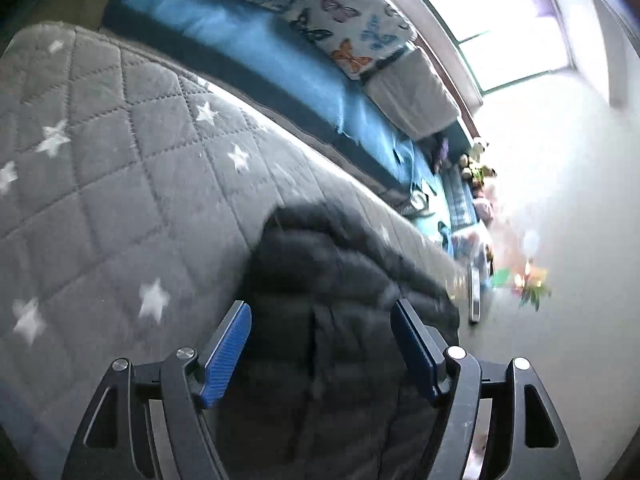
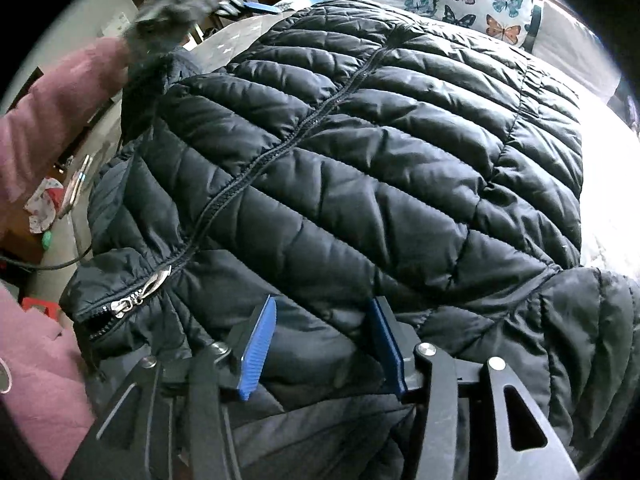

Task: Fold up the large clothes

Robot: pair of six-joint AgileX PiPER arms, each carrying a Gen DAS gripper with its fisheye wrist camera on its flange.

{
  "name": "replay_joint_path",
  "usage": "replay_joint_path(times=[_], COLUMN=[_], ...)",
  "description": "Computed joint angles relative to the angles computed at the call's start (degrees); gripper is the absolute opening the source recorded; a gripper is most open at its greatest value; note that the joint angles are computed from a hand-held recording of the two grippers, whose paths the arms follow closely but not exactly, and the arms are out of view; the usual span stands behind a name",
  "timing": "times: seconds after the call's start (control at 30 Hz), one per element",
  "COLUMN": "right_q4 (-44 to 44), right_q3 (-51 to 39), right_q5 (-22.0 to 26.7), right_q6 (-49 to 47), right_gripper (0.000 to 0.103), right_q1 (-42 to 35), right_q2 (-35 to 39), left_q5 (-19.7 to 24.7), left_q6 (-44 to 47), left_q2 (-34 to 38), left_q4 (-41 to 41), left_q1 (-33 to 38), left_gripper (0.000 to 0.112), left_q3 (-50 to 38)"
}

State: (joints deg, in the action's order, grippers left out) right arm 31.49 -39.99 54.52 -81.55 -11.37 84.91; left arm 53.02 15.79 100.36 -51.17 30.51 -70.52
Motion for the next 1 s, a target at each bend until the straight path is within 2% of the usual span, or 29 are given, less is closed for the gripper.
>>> replay_joint_path(times=[0.1,0.17,0.2,0.23,0.27,0.3,0.33,0.4,0.47,0.53,0.6,0.67,0.77,0.87,0.9,1.0], right_q4=[0.0,-0.2,-0.4,-0.5,-0.6,-0.6,-0.5,-0.1,0.4,0.5,0.4,0.2,-0.2,-1.0,-1.5,-2.0], right_q3=[-0.5,-0.5,-0.7,-0.6,-0.6,-0.5,-0.3,-0.2,0.0,0.1,0.4,1.0,2.3,3.9,4.4,4.9], right_q5=[1.2,2.1,2.7,2.8,2.9,2.8,2.8,2.9,3.0,2.9,2.9,2.2,1.1,-0.8,-1.5,-2.4], right_q6=[-0.4,-1.0,-1.5,-1.4,-1.4,-1.5,-1.7,-2.0,-2.5,-3.1,-3.3,-3.6,-3.3,-1.6,-0.9,1.0], right_gripper=[0.056,0.058,0.058,0.059,0.059,0.059,0.060,0.061,0.063,0.063,0.063,0.063,0.066,0.068,0.068,0.070], right_q1=[-0.9,-2.0,-2.9,-2.9,-2.9,-2.9,-3.0,-3.3,-3.6,-3.8,-4.0,-3.9,-3.0,-1.3,-0.6,0.6], right_q2=[0.5,0.3,0.4,0.3,0.2,0.0,-0.1,0.1,0.4,0.4,0.1,-0.6,-2.3,-4.4,-5.1,-6.0], left_q5=[-0.6,-2.9,-4.6,-6.5,-8.3,-10.3,-12.5,-18.4,-21.2,-21.5,-17.1,-15.6,-15.8,-13.4,-13.9,-9.6], left_q6=[-3.3,-5.2,-2.8,0.2,2.1,3.4,3.2,-2.0,-8.1,-9.5,-11.3,-13.8,-15.6,-16.6,-17.5,-19.0], left_q2=[8.4,12.1,12.7,12.6,12.2,11.7,10.9,10.1,12.2,13.8,15.1,13.3,6.7,-2.1,-6.2,-18.9], left_q4=[1.9,3.6,1.3,-1.1,-2.3,-2.1,0.3,10.8,19.5,19.1,18.5,19.5,23.3,26.9,29.5,35.4], left_q1=[-1.4,-2.9,-3.3,-3.8,-4.5,-5.6,-7.0,-10.7,-12.7,-12.5,-11.4,-10.8,-10.3,-10.1,-10.5,-9.5], left_gripper=[0.076,0.076,0.073,0.067,0.047,0.032,0.029,0.025,0.027,0.033,0.039,0.039,0.043,0.068,0.068,0.068], left_q3=[-7.0,-10.1,-9.9,-9.5,-8.9,-8.6,-8.5,-8.6,-9.8,-10.7,-13.6,-13.0,-10.5,-7.1,-4.6,1.4])
